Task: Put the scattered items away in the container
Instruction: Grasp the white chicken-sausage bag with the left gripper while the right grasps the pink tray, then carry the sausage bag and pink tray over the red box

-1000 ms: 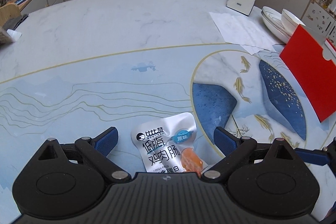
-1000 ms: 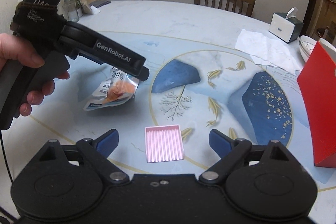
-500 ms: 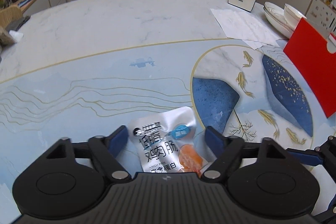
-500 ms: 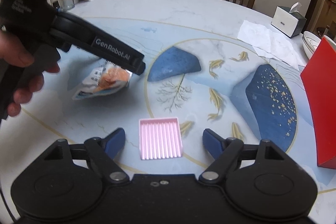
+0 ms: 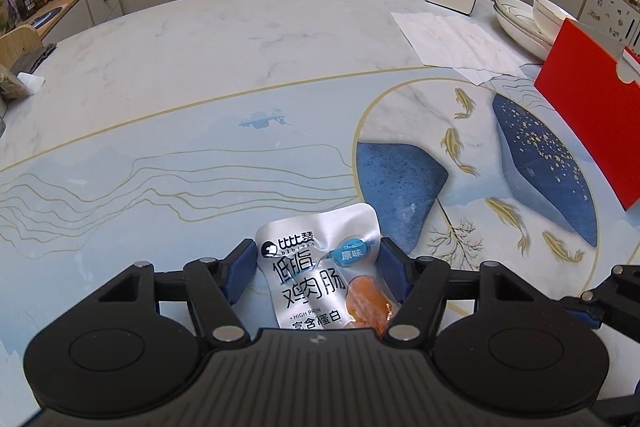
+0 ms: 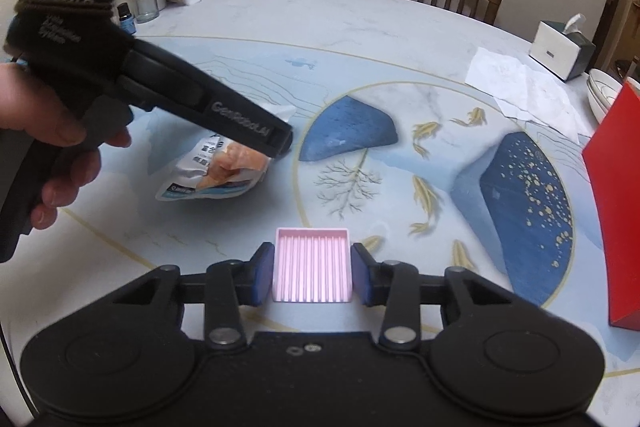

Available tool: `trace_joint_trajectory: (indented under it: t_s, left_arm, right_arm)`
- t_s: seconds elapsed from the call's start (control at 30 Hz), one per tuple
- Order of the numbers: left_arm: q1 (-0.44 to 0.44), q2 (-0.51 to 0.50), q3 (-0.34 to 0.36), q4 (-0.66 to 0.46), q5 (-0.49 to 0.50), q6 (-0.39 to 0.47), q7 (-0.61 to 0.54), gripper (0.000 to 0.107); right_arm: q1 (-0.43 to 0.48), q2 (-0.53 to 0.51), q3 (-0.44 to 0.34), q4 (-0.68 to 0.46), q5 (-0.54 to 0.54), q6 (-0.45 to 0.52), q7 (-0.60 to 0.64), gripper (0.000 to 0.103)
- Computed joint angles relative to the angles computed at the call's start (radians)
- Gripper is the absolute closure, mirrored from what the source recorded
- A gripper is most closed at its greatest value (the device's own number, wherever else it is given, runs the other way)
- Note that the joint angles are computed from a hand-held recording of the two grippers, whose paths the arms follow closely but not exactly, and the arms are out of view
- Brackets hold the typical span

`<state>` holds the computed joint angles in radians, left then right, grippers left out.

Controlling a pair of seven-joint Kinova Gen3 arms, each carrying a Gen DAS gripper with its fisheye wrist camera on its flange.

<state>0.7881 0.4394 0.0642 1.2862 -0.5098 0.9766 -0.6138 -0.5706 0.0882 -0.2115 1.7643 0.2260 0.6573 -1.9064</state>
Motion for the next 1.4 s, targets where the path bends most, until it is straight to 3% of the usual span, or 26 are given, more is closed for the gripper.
trace_joint_trajectory:
  t_s: [0.3,0.67,1.13,1.4]
  left_arm:
    - [0.021,0.006,0.013,-0.022,0.017,0.006,0.001,0.043]
    - [0.079,0.042,0.018,-0.128,0.033,0.045,-0.011,0.043]
    - [0.157,0.132,0.005,-0.362,0.081,0.087,-0.082,0.043]
    - [0.198,0.220,-0.019,-0.566,0.119,0.142,-0.151,0.043]
  right_arm:
    - [0.074,-0.060,0.015,0.041,-0.113,0.002,0.088,0.064]
    - [0.176,-0.137,0.052,0.065,-0.239,0.003,0.208,0.064]
    - [0.299,-0.217,0.149,0.045,-0.410,0.043,0.432,0.063]
    - [0.365,-0.243,0.220,0.022,-0.505,0.075,0.562,0.063]
